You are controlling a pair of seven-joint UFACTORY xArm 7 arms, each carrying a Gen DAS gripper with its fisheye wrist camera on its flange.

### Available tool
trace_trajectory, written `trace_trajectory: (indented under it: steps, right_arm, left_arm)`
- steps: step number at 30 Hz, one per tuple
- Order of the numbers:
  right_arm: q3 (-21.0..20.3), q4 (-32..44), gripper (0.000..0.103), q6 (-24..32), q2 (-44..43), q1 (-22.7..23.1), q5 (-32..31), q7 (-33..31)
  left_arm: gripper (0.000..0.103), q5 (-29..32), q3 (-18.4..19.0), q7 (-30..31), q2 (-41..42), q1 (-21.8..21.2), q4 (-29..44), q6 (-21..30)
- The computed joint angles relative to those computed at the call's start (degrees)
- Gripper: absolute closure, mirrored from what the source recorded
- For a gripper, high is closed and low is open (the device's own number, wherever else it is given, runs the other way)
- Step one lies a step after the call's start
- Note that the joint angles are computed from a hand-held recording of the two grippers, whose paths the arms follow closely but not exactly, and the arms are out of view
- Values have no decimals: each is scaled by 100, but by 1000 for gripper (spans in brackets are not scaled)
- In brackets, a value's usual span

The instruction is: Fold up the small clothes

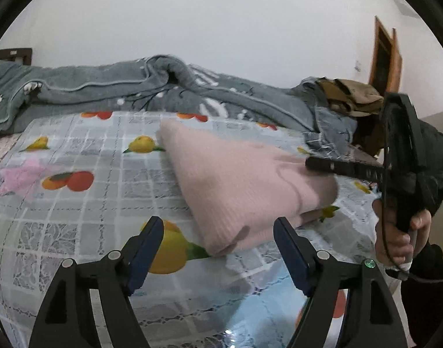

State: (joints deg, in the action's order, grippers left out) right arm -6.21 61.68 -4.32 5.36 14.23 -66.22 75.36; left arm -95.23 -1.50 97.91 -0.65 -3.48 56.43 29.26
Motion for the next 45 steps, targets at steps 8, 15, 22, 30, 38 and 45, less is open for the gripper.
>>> trace_trajectory:
  steps: [8,15,22,30,38,45]
  right_arm:
    - [224,211,90,1122,302,-16,168,-289]
    - [145,213,80,560,183,-186,529,-829]
    - [720,550,80,621,688,-686,2348,-2600]
    - [469,617,78,1244,744,-390,3230,-3456]
    - [83,1332,76,1261,1018,-115,3515,-3979]
    - [636,2000,76,1577,1778,-550,5023,-5367]
  left_arm:
    - [26,-28,-99,50,208,-93,224,-267]
    - [26,889,-138,-1162,561,-45,812,-222]
    - [28,3019,-420,-3306,1227,-195,1754,-803]
    - [26,4224,-794,-4313,1433,-29,1611,-1071]
    - [38,4840,-948,-5049,2425,267,3455,-251]
    - [60,6206,-859,-6494,3834,79,5506,635]
